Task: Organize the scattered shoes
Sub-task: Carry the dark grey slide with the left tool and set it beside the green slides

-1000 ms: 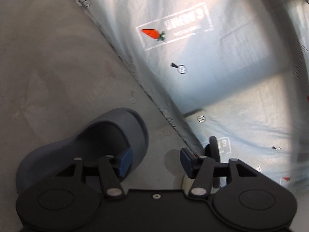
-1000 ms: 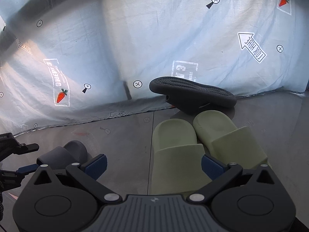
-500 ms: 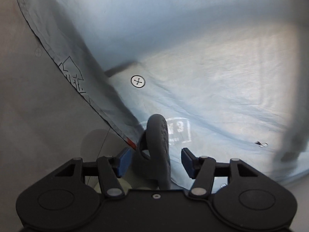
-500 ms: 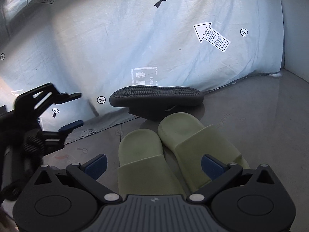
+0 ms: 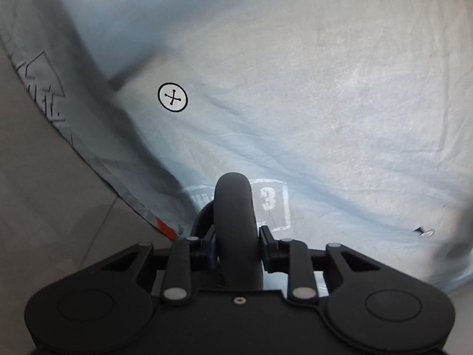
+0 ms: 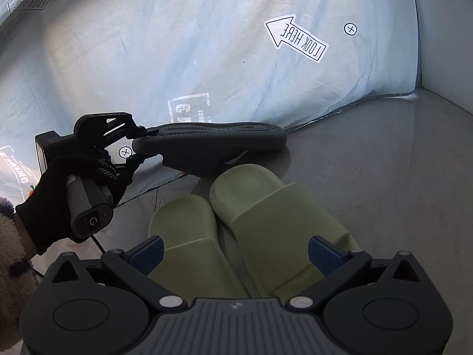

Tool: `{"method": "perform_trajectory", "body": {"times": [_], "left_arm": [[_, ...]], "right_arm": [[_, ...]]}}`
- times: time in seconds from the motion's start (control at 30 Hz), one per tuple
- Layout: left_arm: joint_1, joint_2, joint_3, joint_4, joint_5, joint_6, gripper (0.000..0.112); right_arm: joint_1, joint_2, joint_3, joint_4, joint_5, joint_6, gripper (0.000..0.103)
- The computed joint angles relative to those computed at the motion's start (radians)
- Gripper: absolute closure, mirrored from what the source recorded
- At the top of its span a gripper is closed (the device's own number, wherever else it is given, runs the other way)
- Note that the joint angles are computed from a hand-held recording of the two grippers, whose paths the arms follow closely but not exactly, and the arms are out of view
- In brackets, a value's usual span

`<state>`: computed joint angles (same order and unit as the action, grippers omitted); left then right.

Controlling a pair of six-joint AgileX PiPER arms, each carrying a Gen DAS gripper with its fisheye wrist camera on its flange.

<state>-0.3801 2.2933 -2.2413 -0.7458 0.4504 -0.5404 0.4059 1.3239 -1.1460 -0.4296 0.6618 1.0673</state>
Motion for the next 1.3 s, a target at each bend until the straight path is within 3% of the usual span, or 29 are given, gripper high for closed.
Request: {"method": "perform_trajectory", "body": {"times": [0.1,0.27,0.4,0.5,0.7,0.83,0.9,1.0,1.2,1.3], "left_arm": [[-0.002,-0.155,0.208,-0.123,-0.092,0.146,0.089],[0.038,-0.422,0.499,-0.090,-0.148,0.195,0.089],[0.114,-0.628,0.667,0.041,-0.130,0.107,0.089],[0.170,-0.790,0.803,0.053,-0.112,0.157,0.088],[0.329,-1.071,1.022,-0.027,0.047,0.278,0.088],[0.487,-1.293,1.162,-0.043,0.245,0.309,0.088],[0.560,-1.389,1.196,0.007,0.342,0.278,0.088],[0.642,-1.487,1.224,0.080,0.417,0.248,0.088],[0.498,-1.487,1.192,0.387,0.349,-0.002,0.088],[0.302,-1.428,1.152,0.634,0.290,-0.224,0.087]], "right_arm": [[0.007,-0.010,-0.014,-0.001,0.011,-0.010,0.000],[0.040,-0.052,-0.042,-0.057,0.039,0.010,0.000],[0.088,-0.096,-0.049,-0.118,0.077,0.064,0.000],[0.132,-0.120,-0.060,-0.152,0.112,0.102,0.000],[0.256,-0.153,-0.087,-0.217,0.195,0.173,0.000],[0.361,-0.175,-0.106,-0.282,0.257,0.218,0.000],[0.413,-0.186,-0.111,-0.308,0.287,0.242,0.000],[0.474,-0.198,-0.113,-0.330,0.320,0.275,0.000],[0.532,-0.200,-0.121,-0.335,0.341,0.280,0.000],[0.538,-0.201,-0.124,-0.341,0.342,0.275,0.000]]}}
